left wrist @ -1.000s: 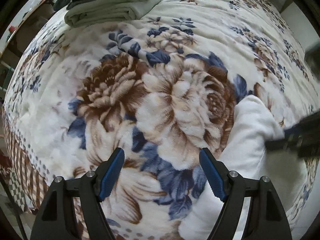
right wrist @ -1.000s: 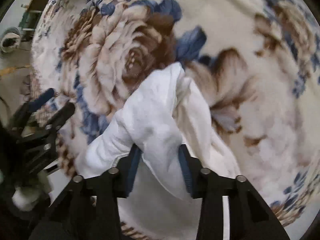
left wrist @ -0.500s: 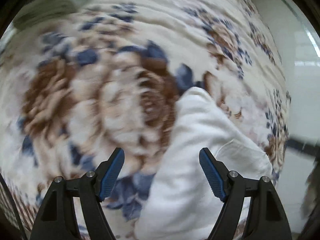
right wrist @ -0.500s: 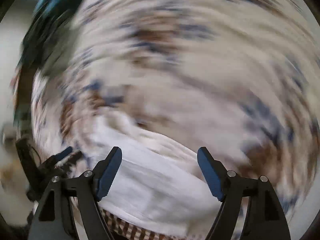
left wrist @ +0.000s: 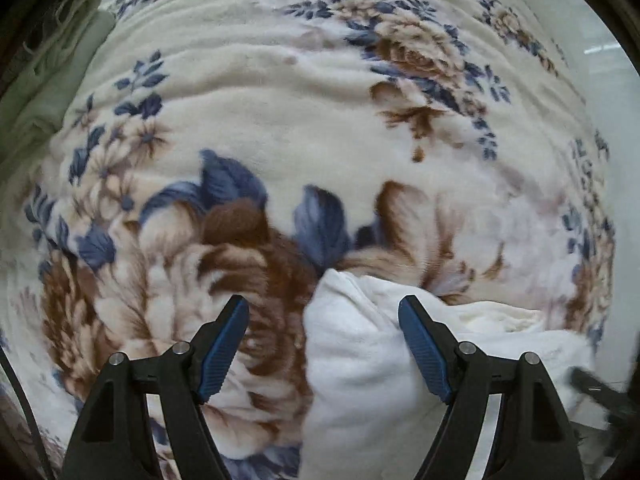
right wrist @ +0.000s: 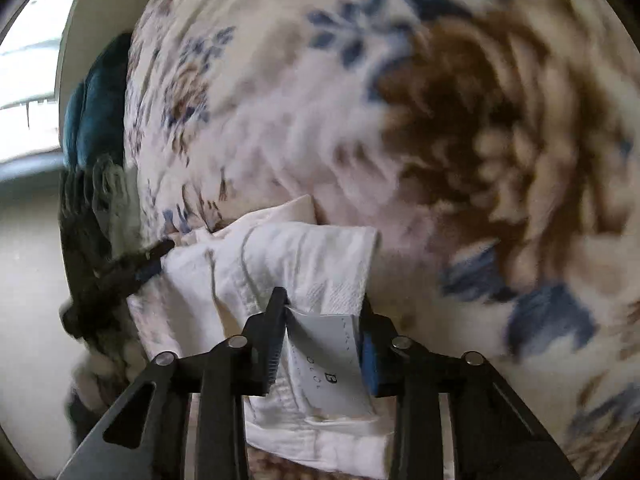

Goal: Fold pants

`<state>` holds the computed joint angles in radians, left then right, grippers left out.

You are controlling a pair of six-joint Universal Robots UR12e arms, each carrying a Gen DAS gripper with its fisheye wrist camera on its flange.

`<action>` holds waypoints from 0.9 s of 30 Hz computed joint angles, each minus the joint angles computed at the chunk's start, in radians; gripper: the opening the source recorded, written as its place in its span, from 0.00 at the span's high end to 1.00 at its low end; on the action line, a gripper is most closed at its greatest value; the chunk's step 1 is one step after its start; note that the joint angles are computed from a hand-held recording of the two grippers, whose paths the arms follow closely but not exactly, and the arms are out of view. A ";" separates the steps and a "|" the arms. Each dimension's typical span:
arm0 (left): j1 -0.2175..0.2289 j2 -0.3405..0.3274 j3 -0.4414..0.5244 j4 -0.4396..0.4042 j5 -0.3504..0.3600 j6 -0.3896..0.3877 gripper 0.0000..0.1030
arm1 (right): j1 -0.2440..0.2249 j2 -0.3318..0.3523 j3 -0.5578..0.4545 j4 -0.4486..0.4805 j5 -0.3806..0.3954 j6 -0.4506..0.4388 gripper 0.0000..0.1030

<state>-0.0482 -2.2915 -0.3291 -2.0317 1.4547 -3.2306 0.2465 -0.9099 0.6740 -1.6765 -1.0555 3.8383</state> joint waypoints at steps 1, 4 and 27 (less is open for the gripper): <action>0.000 0.003 -0.005 0.010 0.008 0.000 0.26 | 0.005 0.010 -0.033 0.011 -0.021 -0.031 0.71; 0.005 0.005 -0.012 0.017 0.005 -0.006 0.23 | 0.013 0.053 -0.140 0.072 -0.095 -0.055 0.72; -0.024 0.329 -0.549 0.243 0.063 -0.011 0.01 | 0.120 -0.032 -0.013 0.292 -0.331 -0.032 0.32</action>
<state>-0.0725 -1.9626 -0.8785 -1.7891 1.5181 -3.2414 0.3660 -0.9421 0.6606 -1.3842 -1.3861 3.8063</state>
